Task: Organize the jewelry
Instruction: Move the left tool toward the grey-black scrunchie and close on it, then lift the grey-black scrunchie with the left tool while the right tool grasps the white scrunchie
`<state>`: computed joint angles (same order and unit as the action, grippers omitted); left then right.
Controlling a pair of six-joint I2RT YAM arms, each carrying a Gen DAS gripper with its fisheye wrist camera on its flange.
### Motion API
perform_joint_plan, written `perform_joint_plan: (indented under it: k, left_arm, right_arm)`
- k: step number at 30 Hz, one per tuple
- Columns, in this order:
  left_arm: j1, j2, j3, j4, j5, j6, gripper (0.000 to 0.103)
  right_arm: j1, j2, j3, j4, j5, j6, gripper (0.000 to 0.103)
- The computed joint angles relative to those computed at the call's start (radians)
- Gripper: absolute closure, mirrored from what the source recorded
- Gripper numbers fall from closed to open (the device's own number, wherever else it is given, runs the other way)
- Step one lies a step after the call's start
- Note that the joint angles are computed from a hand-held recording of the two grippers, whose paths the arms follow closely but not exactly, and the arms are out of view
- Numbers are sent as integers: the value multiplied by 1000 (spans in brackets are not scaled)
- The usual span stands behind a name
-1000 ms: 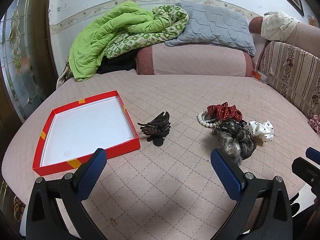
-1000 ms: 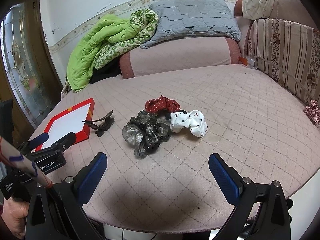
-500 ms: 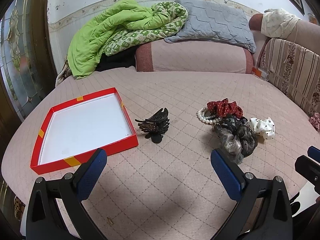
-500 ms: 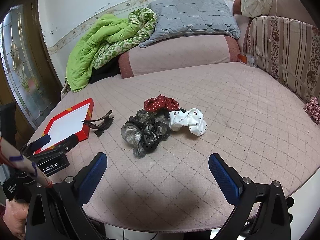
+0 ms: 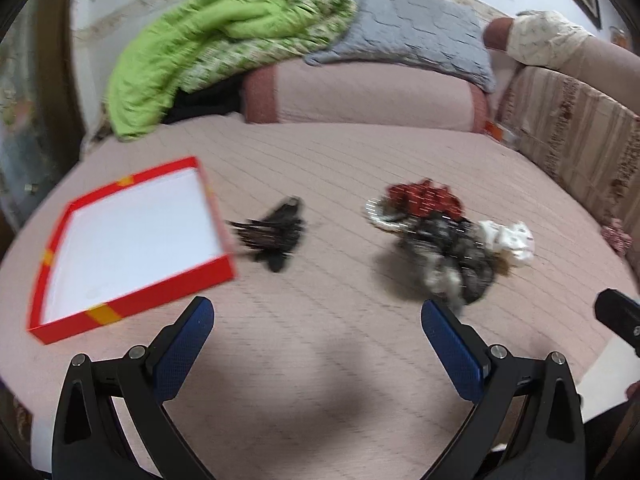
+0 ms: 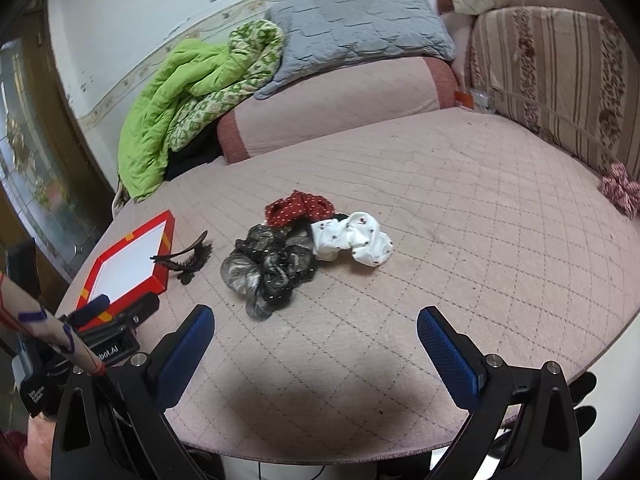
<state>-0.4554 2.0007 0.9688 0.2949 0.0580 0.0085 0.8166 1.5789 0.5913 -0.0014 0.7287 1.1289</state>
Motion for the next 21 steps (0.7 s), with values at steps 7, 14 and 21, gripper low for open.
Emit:
perform_joint_plan:
  k: [7,14,21]
  left_arm:
    - [-72,161,254,-170,95,-39,0]
    - [-99,364,547,-352,151,-48,45]
    - [-69,374,562,-358,266,-7,87]
  right_arm:
    - [-11,-31,-34,25,-16,-2,0]
    - [-30,-66,-74,46,-28,28,0]
    - [-67,-75,-85,51,-42,37,0]
